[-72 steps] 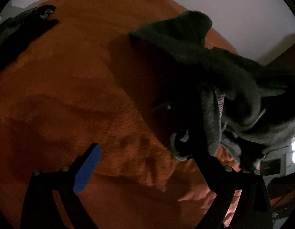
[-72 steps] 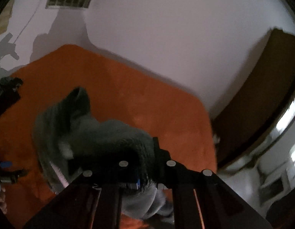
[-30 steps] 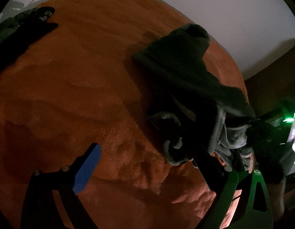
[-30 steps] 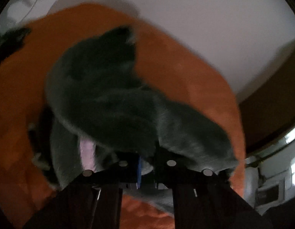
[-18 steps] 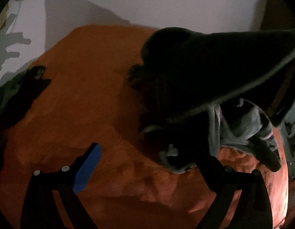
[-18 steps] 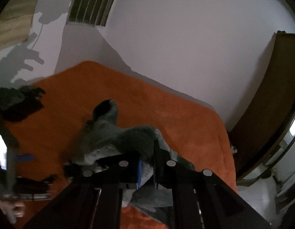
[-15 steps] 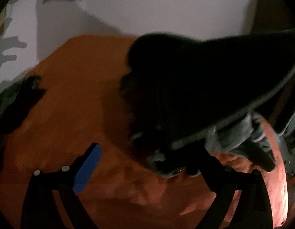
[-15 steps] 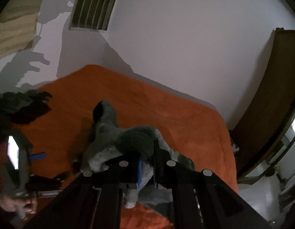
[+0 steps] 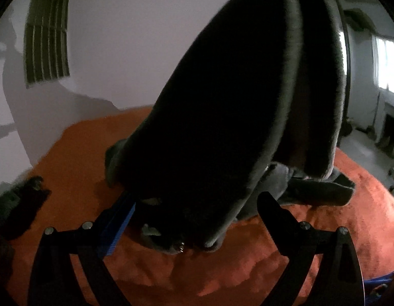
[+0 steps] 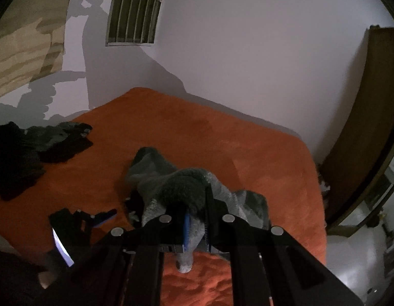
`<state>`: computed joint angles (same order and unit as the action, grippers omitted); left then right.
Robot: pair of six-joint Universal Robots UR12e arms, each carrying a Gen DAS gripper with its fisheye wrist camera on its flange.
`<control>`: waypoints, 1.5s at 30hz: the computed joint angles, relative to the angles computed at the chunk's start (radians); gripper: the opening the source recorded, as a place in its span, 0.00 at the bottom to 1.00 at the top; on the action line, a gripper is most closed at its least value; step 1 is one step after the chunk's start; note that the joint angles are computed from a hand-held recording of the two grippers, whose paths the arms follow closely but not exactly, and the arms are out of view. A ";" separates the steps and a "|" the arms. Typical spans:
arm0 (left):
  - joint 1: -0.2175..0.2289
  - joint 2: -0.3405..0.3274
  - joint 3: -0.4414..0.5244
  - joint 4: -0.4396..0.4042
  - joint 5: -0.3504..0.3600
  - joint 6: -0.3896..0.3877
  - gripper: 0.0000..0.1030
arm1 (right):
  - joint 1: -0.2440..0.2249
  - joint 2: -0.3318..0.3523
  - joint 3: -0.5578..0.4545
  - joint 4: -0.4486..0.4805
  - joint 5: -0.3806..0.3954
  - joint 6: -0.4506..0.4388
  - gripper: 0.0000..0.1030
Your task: Fold clothes
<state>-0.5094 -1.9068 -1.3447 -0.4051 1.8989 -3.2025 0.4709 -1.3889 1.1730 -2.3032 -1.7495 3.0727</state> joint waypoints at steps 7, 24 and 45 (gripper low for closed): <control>-0.024 -0.023 -0.001 0.088 0.055 0.087 0.96 | 0.006 -0.020 0.019 0.004 0.031 0.012 0.08; 0.025 -0.015 -0.029 0.202 0.014 0.002 0.10 | -0.031 -0.124 0.177 -0.051 0.036 0.079 0.08; 0.057 0.016 0.010 0.164 -0.024 -0.172 0.09 | -0.062 -0.051 0.275 -0.001 0.107 0.243 0.58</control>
<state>-0.4526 -1.8909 -1.3351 -0.2414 1.8752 -3.3749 0.4087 -1.4397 1.4477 -2.3042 -1.6427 3.3157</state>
